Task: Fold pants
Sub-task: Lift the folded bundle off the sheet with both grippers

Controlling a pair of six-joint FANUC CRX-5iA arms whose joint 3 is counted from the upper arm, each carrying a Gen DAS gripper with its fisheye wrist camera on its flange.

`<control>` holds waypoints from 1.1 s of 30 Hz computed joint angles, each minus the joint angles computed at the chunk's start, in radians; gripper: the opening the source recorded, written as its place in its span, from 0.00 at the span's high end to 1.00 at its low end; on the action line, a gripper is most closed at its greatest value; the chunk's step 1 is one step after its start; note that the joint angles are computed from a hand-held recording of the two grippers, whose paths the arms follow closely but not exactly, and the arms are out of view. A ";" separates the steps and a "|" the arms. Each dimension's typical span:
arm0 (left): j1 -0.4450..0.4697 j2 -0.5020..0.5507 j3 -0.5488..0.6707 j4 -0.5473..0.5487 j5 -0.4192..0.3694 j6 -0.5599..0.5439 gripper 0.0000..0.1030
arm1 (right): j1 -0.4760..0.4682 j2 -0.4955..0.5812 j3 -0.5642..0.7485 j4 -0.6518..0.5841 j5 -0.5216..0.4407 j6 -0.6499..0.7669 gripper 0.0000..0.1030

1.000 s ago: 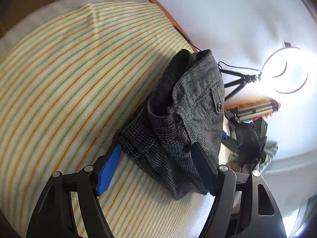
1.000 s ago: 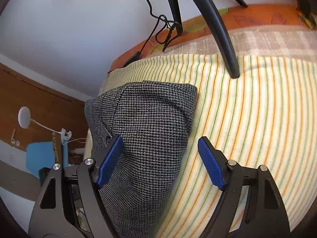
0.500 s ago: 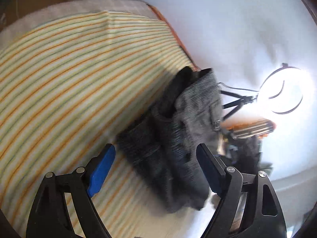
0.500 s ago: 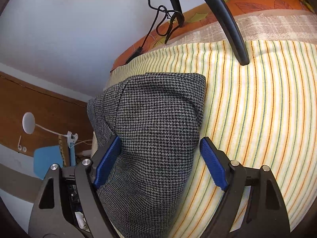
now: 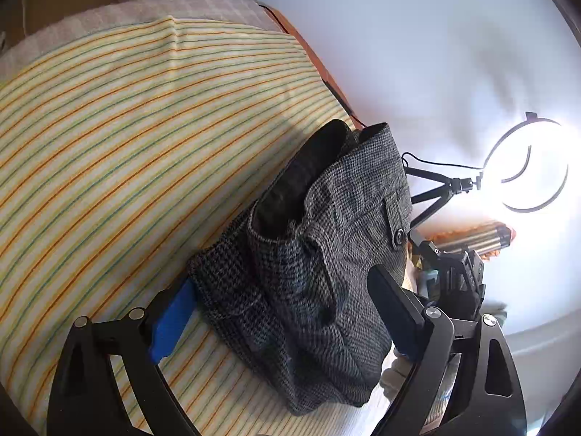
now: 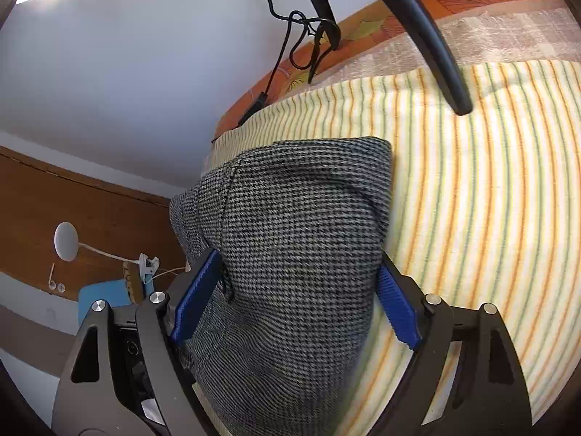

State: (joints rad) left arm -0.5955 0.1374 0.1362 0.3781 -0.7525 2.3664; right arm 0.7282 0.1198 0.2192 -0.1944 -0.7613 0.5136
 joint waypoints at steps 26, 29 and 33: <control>-0.039 0.049 0.114 -0.196 -0.052 0.062 0.34 | 0.040 -0.014 -0.028 0.014 0.022 0.011 0.27; -0.037 0.071 0.153 -0.189 -0.084 0.010 0.55 | 0.062 0.008 -0.001 0.065 -0.001 0.001 0.46; -0.074 0.087 0.243 -0.299 -0.141 -0.041 0.64 | 0.104 0.016 0.016 0.187 -0.021 -0.037 0.72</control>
State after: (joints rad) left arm -0.6694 0.2249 0.3792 0.0792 -0.8939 2.3257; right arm 0.8325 0.1359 0.2350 -0.0072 -0.7825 0.4765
